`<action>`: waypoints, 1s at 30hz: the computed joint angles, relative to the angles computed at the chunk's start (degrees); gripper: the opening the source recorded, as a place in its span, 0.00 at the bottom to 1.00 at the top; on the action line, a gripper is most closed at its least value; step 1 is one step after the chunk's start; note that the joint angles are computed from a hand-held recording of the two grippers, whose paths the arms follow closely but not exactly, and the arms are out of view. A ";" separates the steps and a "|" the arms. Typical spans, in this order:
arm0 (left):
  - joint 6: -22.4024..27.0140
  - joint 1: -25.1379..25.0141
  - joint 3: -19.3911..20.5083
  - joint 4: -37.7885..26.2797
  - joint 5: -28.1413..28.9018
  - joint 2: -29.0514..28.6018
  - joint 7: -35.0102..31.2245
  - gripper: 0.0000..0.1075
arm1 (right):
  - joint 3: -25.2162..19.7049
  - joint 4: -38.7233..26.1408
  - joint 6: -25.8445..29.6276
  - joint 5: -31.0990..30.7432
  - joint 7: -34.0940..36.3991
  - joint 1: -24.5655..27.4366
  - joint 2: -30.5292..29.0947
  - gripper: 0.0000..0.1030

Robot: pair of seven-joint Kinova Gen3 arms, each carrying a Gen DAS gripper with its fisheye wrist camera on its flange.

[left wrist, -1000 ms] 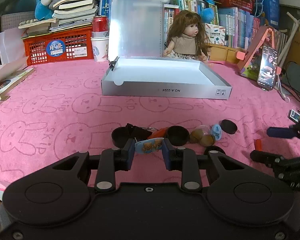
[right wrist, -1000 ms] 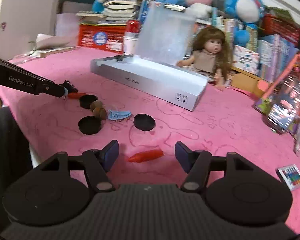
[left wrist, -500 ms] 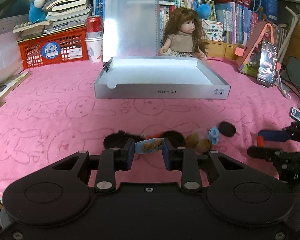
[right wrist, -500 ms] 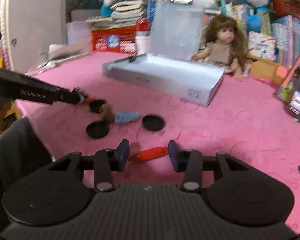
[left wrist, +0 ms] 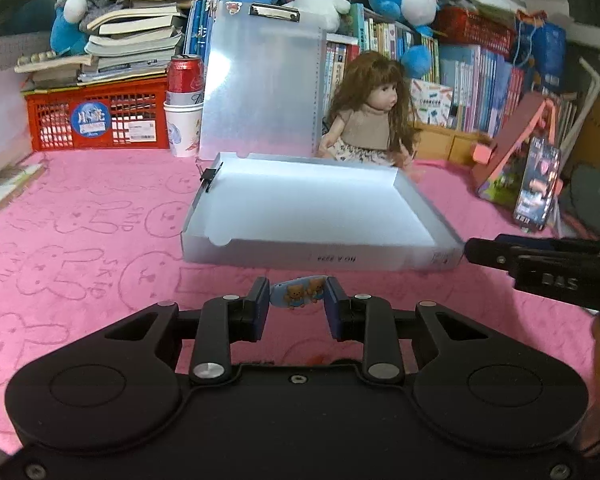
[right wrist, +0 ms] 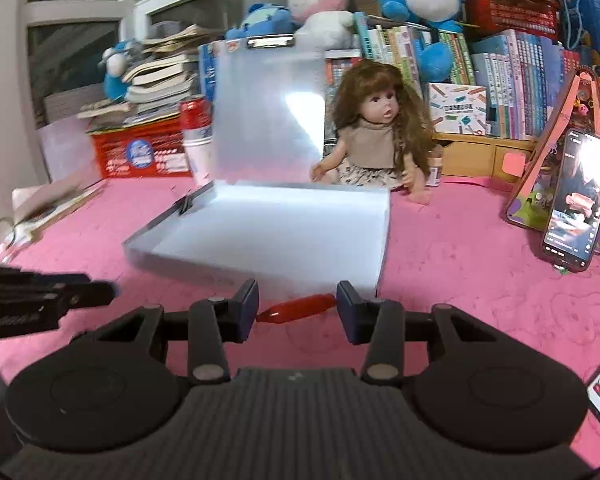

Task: Organize rigid objects
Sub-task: 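Carry the blue clip in the left gripper into the white box while right carries the orange stick there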

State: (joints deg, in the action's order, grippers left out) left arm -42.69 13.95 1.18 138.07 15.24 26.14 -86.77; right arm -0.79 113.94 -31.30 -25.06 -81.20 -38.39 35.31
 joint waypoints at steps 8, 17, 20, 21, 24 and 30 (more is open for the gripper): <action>-2.10 -2.64 0.30 0.20 -4.23 0.97 1.06 0.26 | 2.32 -3.33 1.91 -4.06 2.84 -2.22 1.64 0.46; 9.15 0.28 -7.15 -9.95 -7.94 0.46 1.80 0.26 | 5.56 -11.58 13.04 -7.59 1.97 -1.81 3.44 0.46; 16.14 -2.57 -5.43 -16.99 -8.76 1.36 -0.26 0.26 | 6.26 -17.06 19.53 -6.65 -1.92 0.18 4.90 0.46; 18.47 -5.20 -2.77 -19.52 -8.19 2.06 -2.03 0.26 | 6.93 -19.17 21.86 -6.86 -3.09 0.50 5.54 0.46; 25.47 -10.03 1.84 -27.34 -7.52 5.18 -4.82 0.26 | 10.53 -25.93 28.13 -8.54 -6.12 -0.04 8.34 0.46; 35.40 -5.89 -4.41 -39.81 -6.88 11.67 -1.31 0.26 | 21.52 -39.33 38.98 -7.80 -14.73 -4.24 15.93 0.46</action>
State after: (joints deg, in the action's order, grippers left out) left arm -7.29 8.06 -3.23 98.26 8.36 37.80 -88.07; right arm 20.74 74.61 7.68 -32.86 -95.93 -42.63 51.24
